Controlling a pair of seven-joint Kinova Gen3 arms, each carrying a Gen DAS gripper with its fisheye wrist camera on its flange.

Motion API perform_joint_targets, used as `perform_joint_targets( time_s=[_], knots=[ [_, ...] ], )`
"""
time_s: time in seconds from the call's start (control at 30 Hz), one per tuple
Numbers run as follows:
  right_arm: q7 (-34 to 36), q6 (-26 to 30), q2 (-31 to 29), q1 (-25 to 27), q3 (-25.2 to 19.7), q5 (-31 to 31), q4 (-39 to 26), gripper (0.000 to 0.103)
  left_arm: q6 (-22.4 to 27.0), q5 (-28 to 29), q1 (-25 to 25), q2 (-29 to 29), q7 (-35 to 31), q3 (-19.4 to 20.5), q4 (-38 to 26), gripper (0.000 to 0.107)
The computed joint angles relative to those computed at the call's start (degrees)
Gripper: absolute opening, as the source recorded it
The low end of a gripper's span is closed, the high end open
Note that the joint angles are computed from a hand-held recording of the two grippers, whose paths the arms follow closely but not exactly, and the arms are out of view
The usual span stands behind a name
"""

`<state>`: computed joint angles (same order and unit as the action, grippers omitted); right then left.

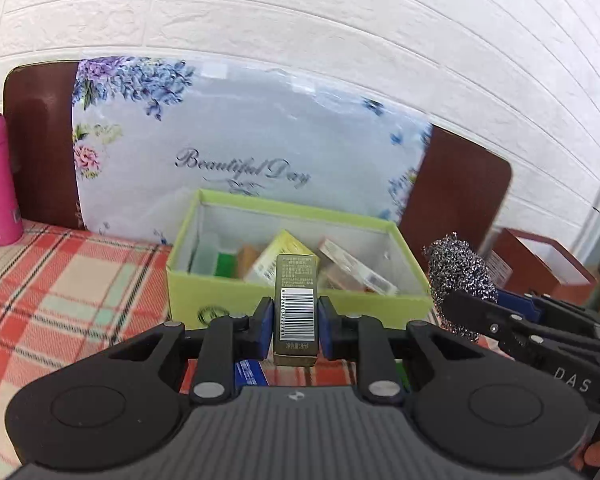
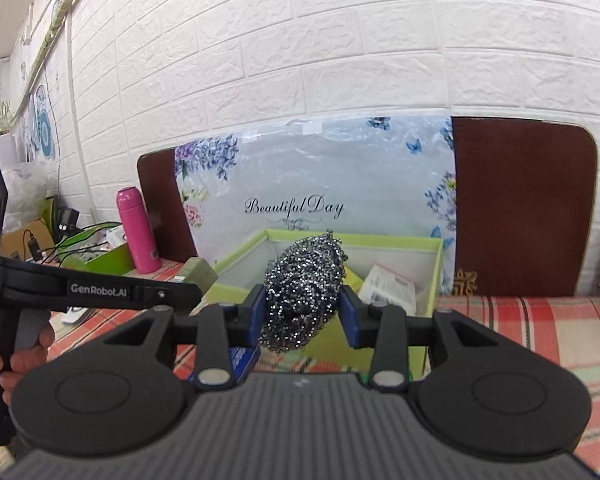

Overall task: Organize objects
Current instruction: 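Carry both items into the lime-green box and open both tools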

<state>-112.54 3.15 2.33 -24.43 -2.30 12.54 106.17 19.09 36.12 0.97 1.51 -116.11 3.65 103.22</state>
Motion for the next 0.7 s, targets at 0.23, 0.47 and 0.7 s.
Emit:
perform_joint_targets(
  time_s=[0.23, 0.47, 0.7],
  knots=[
    [5.97, 3.28, 10.29, 0.58, 0.65, -5.21, -11.42, 0.038, 0.56, -12.48, 0.37, 7.99, 13.04, -0.43, -9.75, 0.023],
    [5.26, 4.53, 17.65, -6.04, 8.42, -3.4, -18.04, 0.085, 3.1, -20.16, -1.69, 14.29, 20.12, 1.97, -16.56, 0.043],
    [1.41, -0.36, 15.13, -15.79, 20.13, -1.81, -10.83, 0.102, -2.4, -19.51, -3.84, 12.09, 19.79, 4.18, -9.63, 0.083]
  ],
)
